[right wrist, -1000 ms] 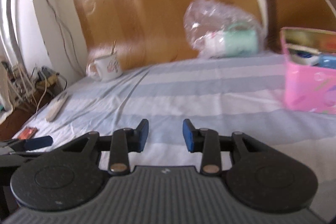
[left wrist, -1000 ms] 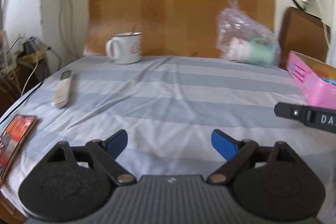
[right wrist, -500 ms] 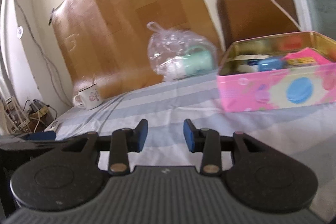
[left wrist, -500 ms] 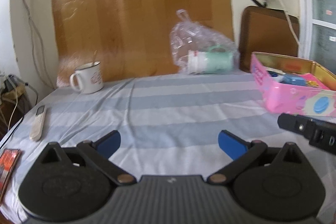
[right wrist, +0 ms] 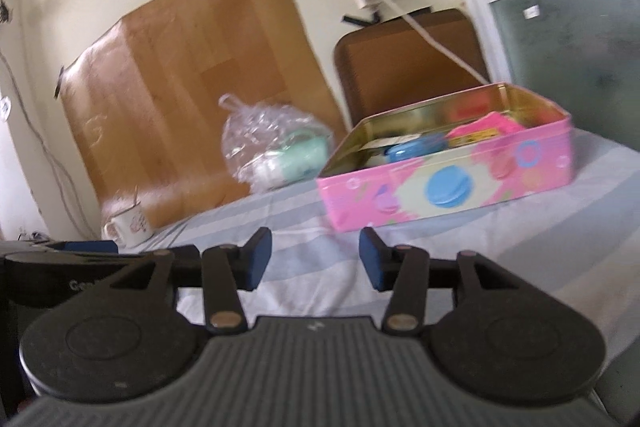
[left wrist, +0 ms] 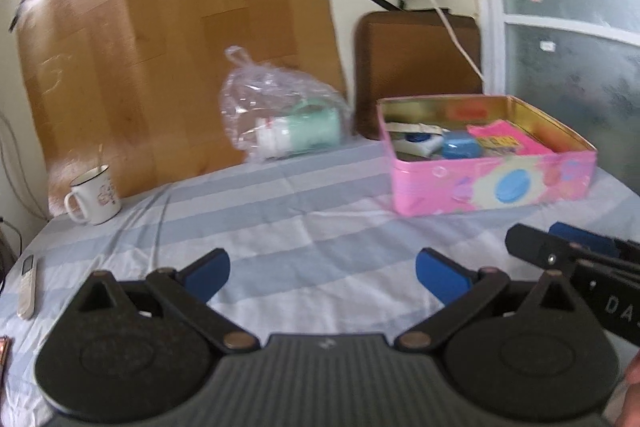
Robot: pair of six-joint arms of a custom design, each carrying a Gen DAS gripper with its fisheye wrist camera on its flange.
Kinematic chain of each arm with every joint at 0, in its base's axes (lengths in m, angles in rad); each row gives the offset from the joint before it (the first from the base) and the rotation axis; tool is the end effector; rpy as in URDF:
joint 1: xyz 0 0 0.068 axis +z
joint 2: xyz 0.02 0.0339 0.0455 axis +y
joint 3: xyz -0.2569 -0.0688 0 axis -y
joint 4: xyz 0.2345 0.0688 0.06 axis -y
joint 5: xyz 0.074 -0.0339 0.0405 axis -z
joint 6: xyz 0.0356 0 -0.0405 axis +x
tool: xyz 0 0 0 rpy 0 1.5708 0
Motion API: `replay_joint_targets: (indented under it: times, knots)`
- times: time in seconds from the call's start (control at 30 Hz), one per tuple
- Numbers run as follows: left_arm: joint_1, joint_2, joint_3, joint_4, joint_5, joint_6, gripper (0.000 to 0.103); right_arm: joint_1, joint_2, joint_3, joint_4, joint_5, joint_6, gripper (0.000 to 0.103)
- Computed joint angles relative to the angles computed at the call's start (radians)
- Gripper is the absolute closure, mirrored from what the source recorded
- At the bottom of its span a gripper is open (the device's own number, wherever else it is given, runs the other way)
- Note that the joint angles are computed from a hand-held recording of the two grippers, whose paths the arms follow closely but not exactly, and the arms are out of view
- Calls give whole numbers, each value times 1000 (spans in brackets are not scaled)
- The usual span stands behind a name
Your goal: Organize soft objects
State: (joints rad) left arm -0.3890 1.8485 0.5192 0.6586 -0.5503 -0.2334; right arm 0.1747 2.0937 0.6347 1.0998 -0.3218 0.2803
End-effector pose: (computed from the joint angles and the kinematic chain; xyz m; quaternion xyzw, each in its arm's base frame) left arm 0.2722 -0.0914 0.0824 -0.0505 0.8731 0.1047 0.4734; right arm 0.3279 0.0693 0.0718 -0.0483 0.8151 0.2551 0.5179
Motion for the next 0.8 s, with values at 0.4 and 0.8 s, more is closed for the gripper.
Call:
replay_joint_targets:
  times: [0.4, 0.8]
  knots:
    - [-161, -31, 37, -155, -121, -100, 0, -86, -49, -158, 147, -35, 20, 49]
    - [-229, -32, 56, -226, -170, -164, 0, -137, -34, -190, 207, -103, 24, 46]
